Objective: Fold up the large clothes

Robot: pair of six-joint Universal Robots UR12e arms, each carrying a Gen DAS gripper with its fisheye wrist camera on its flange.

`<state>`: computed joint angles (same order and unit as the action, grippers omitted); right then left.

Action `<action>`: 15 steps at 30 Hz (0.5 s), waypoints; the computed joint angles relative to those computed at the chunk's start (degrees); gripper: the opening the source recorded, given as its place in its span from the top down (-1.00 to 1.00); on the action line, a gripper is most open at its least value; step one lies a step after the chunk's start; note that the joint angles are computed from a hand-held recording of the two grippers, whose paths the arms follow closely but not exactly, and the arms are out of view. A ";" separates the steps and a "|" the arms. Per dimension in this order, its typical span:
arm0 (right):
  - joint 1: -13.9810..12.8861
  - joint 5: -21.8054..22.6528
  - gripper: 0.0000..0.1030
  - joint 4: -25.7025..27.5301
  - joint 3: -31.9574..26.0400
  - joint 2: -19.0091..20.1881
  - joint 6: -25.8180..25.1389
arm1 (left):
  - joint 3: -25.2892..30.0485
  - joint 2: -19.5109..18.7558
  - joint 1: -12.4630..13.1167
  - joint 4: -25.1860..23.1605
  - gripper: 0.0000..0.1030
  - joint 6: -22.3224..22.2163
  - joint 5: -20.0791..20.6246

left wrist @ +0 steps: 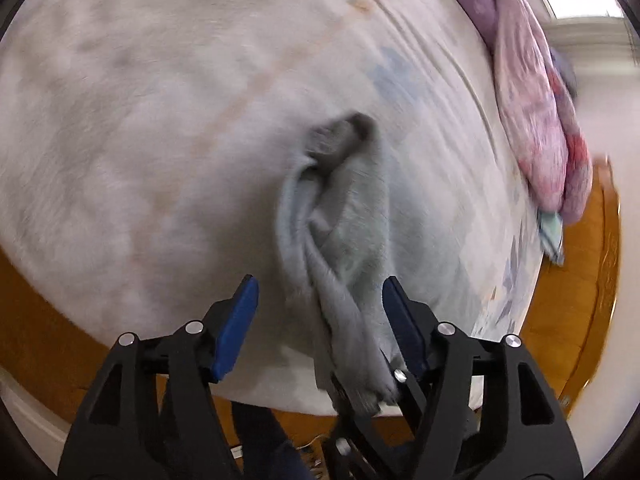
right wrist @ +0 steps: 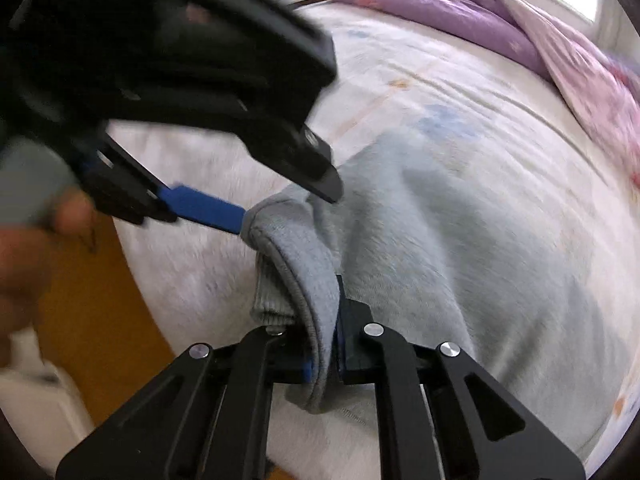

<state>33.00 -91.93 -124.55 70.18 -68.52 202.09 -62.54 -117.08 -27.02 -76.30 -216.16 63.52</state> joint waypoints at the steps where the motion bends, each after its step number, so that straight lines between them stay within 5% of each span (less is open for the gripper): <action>1: -0.63 0.44 0.86 -0.74 0.63 -0.79 1.20 | 2.72 -1.32 -0.96 -1.99 -0.17 1.55 1.74; 3: -1.50 1.12 0.86 -1.86 1.81 -2.18 4.41 | 5.13 -2.57 -2.09 -0.44 0.40 2.88 2.13; 4: -2.28 1.75 0.86 -3.05 3.25 -3.49 7.14 | 7.41 -3.35 -3.18 -0.69 0.51 4.18 4.48; 9: -6.71 5.14 0.86 -11.06 12.81 -11.49 21.92 | 17.67 -7.44 -7.74 -1.41 0.60 13.09 8.75; 15: -10.69 7.00 0.86 -19.26 24.01 -19.90 41.05 | 29.82 -13.94 -12.54 -6.49 0.59 21.05 5.79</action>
<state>22.31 -84.93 -143.81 94.18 -88.42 243.14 -32.72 -131.02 -39.55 -82.79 -195.12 69.31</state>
